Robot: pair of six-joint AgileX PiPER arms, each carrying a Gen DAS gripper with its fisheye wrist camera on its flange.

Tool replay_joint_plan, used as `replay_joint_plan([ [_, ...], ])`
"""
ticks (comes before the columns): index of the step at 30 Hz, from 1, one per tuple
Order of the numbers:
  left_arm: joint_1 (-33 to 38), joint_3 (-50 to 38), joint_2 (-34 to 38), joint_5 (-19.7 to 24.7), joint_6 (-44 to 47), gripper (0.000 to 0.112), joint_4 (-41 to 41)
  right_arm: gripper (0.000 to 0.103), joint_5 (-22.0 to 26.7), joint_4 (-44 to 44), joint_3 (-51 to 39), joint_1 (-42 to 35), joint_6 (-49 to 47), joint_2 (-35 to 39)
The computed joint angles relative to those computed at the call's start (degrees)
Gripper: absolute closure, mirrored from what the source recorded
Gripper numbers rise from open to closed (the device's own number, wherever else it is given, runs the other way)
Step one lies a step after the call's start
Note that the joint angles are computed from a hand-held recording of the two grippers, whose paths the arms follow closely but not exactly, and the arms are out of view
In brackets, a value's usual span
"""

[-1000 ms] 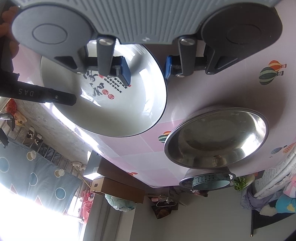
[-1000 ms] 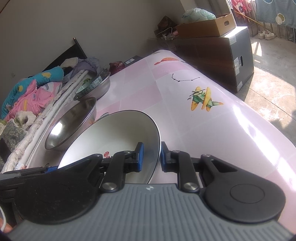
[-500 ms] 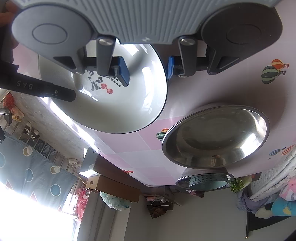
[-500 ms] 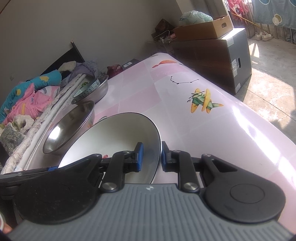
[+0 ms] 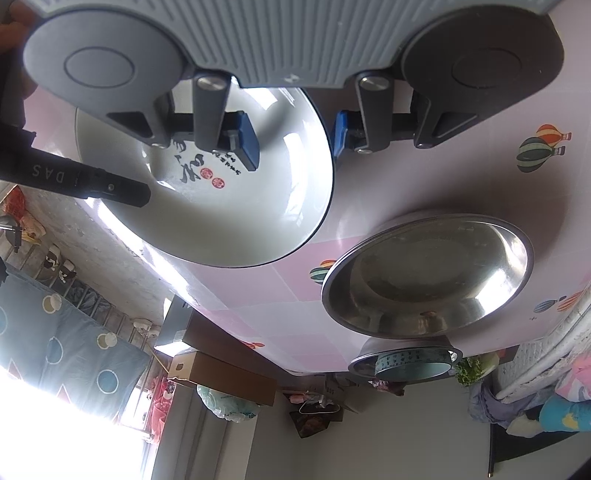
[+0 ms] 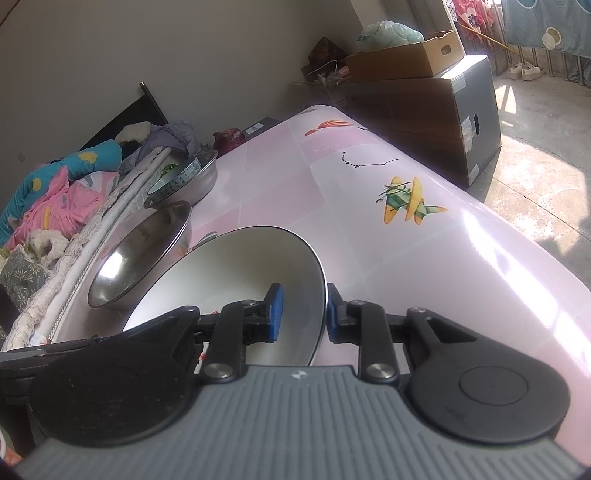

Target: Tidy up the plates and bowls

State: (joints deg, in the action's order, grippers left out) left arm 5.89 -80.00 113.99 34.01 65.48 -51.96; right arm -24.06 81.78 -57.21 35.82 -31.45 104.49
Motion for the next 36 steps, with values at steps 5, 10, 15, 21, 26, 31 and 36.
replay_joint_plan([
  [5,0.0,0.0,0.0,0.0,-0.1,0.072,0.1,0.080,-0.3,0.4,0.2,0.2,-0.2,-0.2],
  [10,0.0,0.2,-0.2,-0.1,-0.2,0.073,0.2,0.080,-0.4,0.4,0.3,0.3,-0.2,-0.3],
  [15,0.1,0.4,-0.3,0.0,-0.1,0.073,0.1,0.080,-0.8,0.8,0.6,0.5,-0.6,-0.8],
  [21,0.1,0.5,-0.4,0.0,-0.1,0.073,0.1,0.080,-1.0,1.0,0.8,0.6,-0.7,-1.2],
  [26,0.0,1.3,-1.0,-0.3,0.4,0.073,-0.5,0.080,-1.1,1.0,1.0,0.6,-0.7,-1.6],
  [31,0.3,1.7,-1.6,0.0,0.6,0.073,-1.0,0.080,-1.1,1.1,1.1,0.6,-0.8,-1.6],
  [36,0.4,1.5,-1.8,0.5,0.2,0.073,-0.7,0.080,-1.1,1.3,1.2,0.5,-1.1,-2.2],
])
